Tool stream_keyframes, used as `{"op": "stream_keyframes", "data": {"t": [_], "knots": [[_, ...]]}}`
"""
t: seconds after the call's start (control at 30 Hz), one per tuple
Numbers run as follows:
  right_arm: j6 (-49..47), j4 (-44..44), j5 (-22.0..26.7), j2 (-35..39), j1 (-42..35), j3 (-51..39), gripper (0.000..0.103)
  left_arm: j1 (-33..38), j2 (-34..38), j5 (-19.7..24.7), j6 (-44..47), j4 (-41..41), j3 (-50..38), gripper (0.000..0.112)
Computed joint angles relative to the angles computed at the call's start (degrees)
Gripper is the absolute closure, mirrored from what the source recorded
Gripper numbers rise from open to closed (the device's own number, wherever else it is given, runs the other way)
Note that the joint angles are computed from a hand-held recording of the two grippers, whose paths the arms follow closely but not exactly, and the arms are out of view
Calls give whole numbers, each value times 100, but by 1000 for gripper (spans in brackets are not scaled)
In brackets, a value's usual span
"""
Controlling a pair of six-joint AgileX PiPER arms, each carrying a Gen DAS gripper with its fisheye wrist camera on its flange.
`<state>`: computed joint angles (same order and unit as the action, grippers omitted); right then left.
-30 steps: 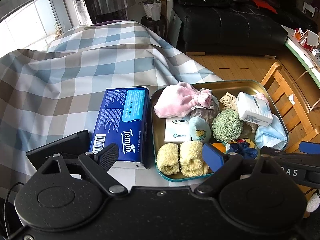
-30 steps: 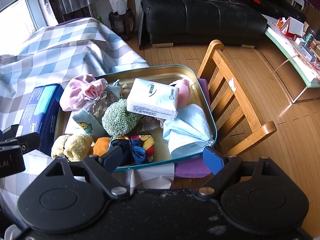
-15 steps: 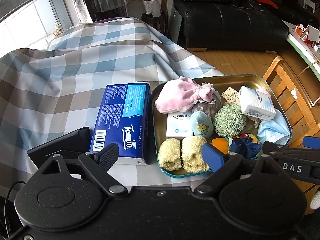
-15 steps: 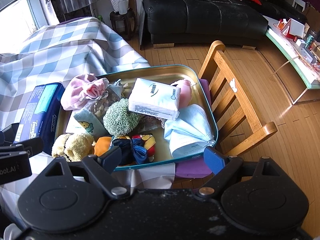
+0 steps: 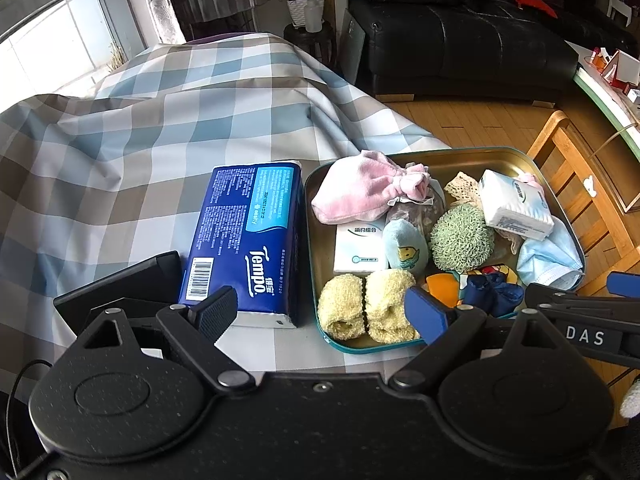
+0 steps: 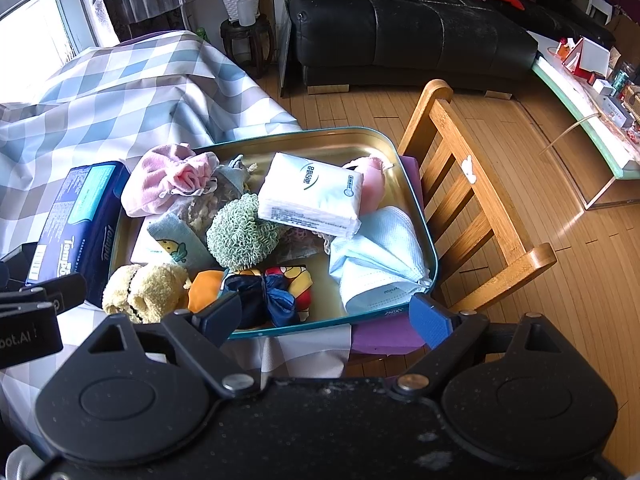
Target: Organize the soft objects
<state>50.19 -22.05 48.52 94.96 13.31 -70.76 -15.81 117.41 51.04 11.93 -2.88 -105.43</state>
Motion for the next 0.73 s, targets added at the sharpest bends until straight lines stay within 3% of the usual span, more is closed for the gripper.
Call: {"op": "stream_keyframes", "data": {"t": [0.73], "knots": [[17,-9,9,10,13,-10,10,26,21,7,-15,-11,-9,25]]}}
